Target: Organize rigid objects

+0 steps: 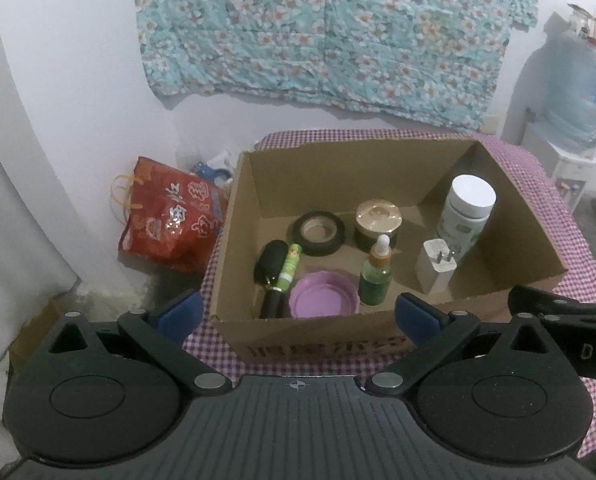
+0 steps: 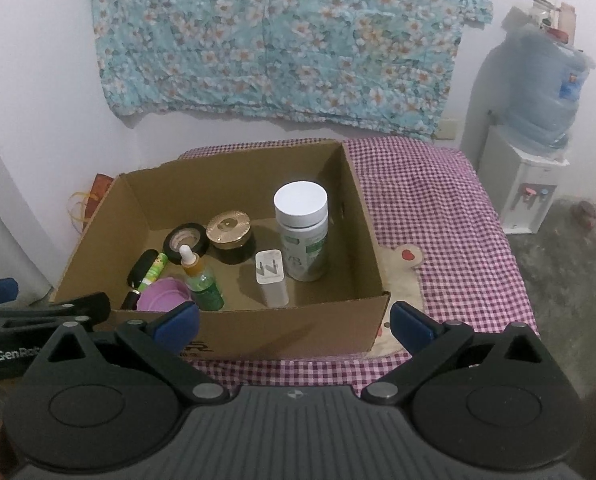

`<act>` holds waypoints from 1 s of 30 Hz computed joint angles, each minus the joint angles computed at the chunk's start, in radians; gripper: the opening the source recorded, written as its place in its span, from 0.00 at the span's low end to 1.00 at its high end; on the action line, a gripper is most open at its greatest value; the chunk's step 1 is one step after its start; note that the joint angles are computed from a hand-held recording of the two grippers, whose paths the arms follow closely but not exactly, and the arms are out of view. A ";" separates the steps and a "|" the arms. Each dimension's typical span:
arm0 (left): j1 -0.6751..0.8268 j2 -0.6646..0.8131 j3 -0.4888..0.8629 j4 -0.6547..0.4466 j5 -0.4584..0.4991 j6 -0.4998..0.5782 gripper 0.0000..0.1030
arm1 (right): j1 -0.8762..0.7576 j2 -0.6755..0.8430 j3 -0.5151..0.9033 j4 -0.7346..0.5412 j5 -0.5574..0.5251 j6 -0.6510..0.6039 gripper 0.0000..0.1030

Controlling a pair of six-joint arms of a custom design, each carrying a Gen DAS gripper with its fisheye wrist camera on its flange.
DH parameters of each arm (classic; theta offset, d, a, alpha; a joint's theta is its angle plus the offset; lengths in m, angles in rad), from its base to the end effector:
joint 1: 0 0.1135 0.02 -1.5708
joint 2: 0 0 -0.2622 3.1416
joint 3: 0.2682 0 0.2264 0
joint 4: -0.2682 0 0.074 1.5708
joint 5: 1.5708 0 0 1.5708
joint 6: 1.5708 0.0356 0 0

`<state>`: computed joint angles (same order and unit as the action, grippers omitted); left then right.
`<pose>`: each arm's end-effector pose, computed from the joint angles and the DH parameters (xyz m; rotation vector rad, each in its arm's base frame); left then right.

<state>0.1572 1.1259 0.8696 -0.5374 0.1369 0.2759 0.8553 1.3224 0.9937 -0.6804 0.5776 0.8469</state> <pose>0.2083 0.0281 0.2750 0.2056 2.3466 0.0494 0.1700 0.1660 0.2661 0.1916 2.3517 0.0496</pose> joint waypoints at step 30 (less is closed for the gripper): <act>0.004 0.006 0.001 0.008 -0.001 0.007 0.99 | -0.021 0.004 -0.007 0.015 -0.013 -0.019 1.00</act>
<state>0.1610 1.1316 0.8705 -0.5291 0.1356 0.2827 0.8348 1.3261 0.9866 -0.6658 0.5647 0.8277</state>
